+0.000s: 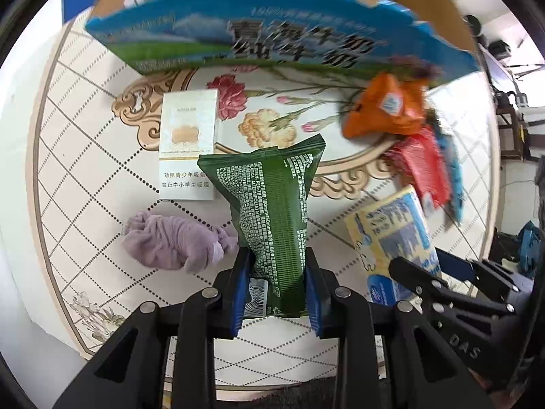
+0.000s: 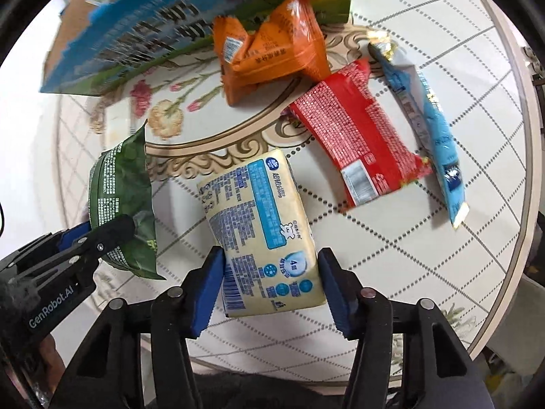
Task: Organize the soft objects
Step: 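Lift both held items and carry them over the cardboard box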
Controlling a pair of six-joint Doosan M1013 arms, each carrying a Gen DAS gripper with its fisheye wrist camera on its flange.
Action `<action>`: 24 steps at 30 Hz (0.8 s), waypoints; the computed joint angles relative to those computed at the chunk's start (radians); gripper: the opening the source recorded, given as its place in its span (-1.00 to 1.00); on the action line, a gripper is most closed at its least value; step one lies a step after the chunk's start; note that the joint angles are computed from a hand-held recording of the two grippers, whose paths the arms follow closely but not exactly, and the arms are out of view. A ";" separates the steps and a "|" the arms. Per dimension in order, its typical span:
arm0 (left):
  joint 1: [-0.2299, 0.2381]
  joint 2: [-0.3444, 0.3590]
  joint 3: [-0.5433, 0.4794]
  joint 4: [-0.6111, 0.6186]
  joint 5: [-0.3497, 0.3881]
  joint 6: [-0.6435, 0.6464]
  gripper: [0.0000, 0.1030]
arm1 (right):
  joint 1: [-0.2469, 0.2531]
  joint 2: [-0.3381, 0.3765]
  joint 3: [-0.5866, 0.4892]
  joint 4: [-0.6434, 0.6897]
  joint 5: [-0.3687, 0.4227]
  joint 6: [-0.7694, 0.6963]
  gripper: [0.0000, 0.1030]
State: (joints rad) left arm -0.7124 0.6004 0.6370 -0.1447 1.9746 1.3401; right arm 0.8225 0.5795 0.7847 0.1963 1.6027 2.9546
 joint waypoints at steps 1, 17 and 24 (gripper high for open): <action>0.000 -0.007 0.004 0.004 -0.005 0.010 -0.49 | 0.002 -0.001 0.003 -0.001 0.005 -0.006 0.11; 0.002 -0.033 0.091 -0.001 -0.015 0.014 -0.49 | 0.032 0.051 -0.030 0.007 0.022 0.024 0.04; 0.017 0.013 -0.117 -0.014 0.008 0.059 -0.49 | 0.045 0.030 -0.090 -0.051 0.006 0.010 -0.10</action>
